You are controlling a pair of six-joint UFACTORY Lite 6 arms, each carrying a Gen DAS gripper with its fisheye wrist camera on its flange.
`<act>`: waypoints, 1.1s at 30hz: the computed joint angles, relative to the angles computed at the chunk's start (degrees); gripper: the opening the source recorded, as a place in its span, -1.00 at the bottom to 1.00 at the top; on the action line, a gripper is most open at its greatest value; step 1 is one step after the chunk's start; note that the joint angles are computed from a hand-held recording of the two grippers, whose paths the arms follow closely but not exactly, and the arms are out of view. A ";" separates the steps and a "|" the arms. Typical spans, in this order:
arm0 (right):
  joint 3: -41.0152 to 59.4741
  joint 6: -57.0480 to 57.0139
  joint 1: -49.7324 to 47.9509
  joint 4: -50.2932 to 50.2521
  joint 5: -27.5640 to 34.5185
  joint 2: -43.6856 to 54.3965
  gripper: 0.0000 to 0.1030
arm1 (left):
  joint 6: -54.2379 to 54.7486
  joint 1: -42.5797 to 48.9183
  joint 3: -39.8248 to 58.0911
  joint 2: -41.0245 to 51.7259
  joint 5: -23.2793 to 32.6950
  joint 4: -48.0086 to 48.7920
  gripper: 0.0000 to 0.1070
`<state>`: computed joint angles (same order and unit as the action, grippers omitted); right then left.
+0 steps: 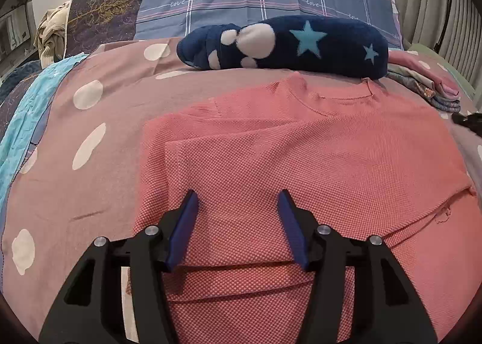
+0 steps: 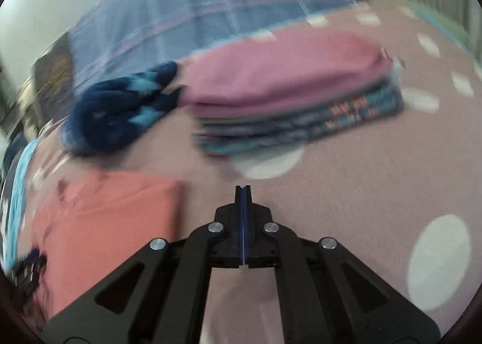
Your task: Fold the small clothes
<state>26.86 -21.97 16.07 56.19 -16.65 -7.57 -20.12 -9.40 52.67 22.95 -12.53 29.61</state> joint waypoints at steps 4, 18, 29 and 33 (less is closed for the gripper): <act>-0.80 -5.38 15.65 7.11 0.33 -1.24 -0.89 | 0.69 -0.01 -0.16 -0.22 -0.09 -0.68 0.09; -15.04 -7.04 38.35 29.45 -9.60 -8.26 -0.58 | -35.56 14.25 -20.49 -20.79 -10.94 46.51 0.18; -24.34 -0.23 67.94 51.23 -25.09 -20.80 -0.58 | -32.06 39.95 -37.12 -32.75 -22.06 63.37 0.40; -26.08 5.19 83.36 61.64 -32.73 -23.40 -0.51 | -33.95 44.31 -39.35 -36.39 -24.87 68.60 0.03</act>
<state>0.78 -16.78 99.43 117.84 -49.37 -30.96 -54.07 34.90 13.32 -13.44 -37.40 98.22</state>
